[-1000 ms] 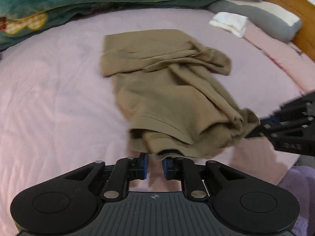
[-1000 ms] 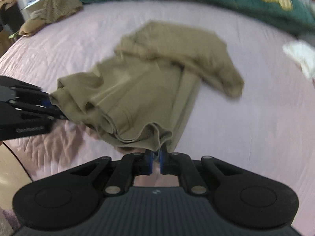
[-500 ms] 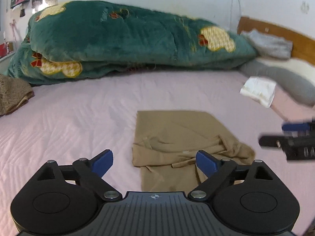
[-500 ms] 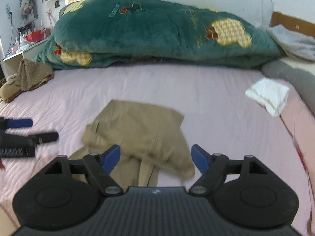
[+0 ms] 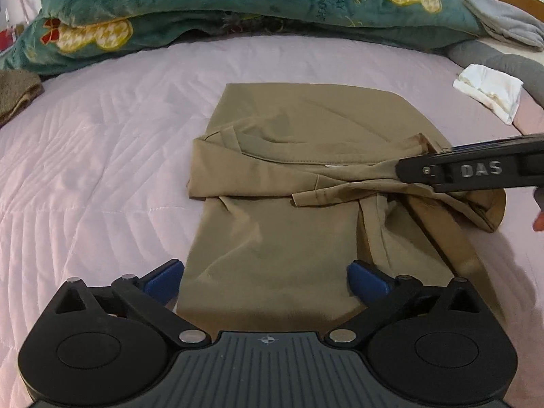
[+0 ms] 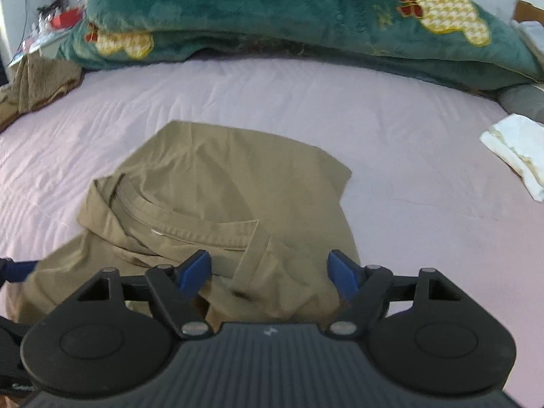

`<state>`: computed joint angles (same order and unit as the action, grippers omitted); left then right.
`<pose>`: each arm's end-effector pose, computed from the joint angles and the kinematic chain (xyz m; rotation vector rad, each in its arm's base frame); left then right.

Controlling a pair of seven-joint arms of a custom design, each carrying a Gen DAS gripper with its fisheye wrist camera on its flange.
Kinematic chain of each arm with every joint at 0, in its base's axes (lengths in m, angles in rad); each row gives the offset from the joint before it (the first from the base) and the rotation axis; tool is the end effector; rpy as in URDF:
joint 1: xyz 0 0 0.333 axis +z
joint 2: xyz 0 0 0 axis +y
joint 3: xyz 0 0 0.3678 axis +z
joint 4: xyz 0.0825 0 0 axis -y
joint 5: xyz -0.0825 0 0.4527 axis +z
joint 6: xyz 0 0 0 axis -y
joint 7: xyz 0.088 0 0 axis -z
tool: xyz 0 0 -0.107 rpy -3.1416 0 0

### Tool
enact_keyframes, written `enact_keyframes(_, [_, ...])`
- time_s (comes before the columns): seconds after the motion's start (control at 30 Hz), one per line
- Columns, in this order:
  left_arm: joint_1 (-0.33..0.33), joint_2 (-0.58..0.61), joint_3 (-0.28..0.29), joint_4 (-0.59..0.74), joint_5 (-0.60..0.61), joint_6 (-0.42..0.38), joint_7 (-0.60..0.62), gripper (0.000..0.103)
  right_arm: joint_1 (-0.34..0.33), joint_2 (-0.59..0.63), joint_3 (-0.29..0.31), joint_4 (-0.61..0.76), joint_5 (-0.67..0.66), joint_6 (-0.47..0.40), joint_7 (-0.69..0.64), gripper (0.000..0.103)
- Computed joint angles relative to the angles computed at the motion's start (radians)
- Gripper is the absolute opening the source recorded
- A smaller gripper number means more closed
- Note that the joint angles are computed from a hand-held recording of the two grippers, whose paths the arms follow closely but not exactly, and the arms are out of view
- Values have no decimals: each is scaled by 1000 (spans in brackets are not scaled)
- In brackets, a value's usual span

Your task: Fold clothes

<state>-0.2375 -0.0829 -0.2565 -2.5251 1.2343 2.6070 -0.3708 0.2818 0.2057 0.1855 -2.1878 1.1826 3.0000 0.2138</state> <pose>0.4309 -0.2538 0.3110 -2.0824 1.3949 -0.5319 0.5887 0.2197 0.3319 -2.2182 1.0652 -0.3711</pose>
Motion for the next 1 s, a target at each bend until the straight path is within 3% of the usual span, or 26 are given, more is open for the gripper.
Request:
enact_keyframes(0.03, [-1, 0, -2, 0, 5, -7, -7, 103, 7, 5, -20, 6, -63, -38, 57, 52])
enact_keyframes(0.07, [0, 4, -1, 3, 15, -10, -19, 103, 6, 6, -31, 12, -105, -78, 93, 34])
enact_keyframes(0.1, [1, 8, 0, 6, 19, -11, -21, 103, 1, 5, -38, 18, -134, -121, 116, 26])
enact_keyframes(0.27, [7, 21, 11, 17, 26, -3, -16, 103, 5, -8, -51, 26, -258, -156, 138, 12])
enact_keyframes(0.43, [16, 20, 19, 14, 33, 23, -6, 103, -11, 15, -41, 121, -229, -169, 133, 11])
enact_keyframes(0.67, [24, 22, 24, 13, 70, 47, -11, 103, 21, 225, -90, 445, -419, -90, 352, 11])
enact_keyframes(0.9, [35, 26, 28, 15, 102, 71, -18, 103, 116, 501, -218, 804, -639, -17, 645, 11])
enact_keyframes(1.0, [38, 26, 31, 13, 118, 77, -25, 103, 170, 616, -315, 947, -705, -16, 797, 15])
